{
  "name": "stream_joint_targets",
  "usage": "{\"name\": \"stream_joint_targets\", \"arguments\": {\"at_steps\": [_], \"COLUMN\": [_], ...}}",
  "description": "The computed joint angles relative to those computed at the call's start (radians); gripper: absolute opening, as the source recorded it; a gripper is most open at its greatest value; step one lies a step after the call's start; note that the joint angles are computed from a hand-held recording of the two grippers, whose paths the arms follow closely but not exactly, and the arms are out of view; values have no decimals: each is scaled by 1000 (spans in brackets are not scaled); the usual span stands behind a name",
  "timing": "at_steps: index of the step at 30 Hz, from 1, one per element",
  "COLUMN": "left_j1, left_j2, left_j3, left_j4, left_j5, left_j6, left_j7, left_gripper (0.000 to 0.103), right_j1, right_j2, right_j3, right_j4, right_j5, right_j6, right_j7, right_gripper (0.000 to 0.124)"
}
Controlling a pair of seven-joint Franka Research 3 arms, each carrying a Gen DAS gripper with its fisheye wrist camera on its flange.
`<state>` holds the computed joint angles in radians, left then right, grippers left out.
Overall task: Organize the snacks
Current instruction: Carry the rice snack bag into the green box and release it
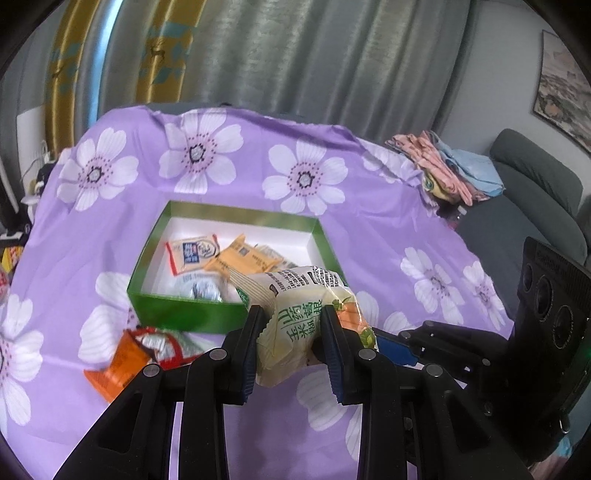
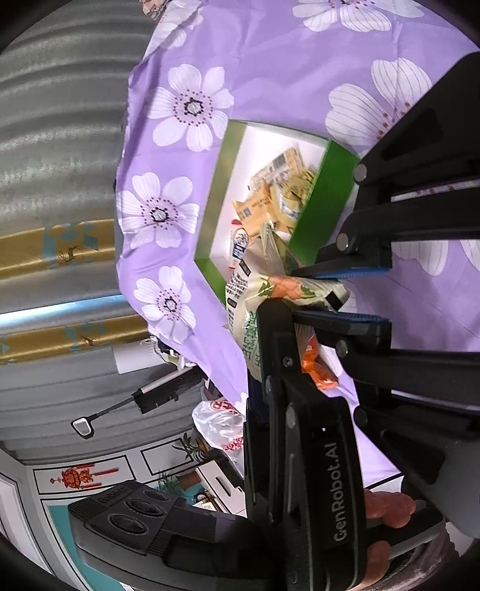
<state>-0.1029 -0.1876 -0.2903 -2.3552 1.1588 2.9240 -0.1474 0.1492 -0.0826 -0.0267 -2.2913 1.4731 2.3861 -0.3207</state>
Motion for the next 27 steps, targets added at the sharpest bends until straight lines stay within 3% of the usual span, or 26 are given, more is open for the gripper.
{"name": "stream_joint_targets", "arguments": {"at_steps": [13, 27], "left_j1": [-6, -60], "left_j2": [147, 331], "left_j3": [63, 161], "left_j4": [164, 260], "left_j5": [52, -173], "left_j6": [22, 47], "left_j7": [52, 261], "left_gripper": [32, 32], "right_j1": [-7, -29], "right_j2": [118, 324], "right_j3": [24, 96], "right_j4": [163, 353], "right_j5": [41, -119], "right_j6": [53, 142], "right_j7": [27, 208], "right_gripper": [16, 16]}}
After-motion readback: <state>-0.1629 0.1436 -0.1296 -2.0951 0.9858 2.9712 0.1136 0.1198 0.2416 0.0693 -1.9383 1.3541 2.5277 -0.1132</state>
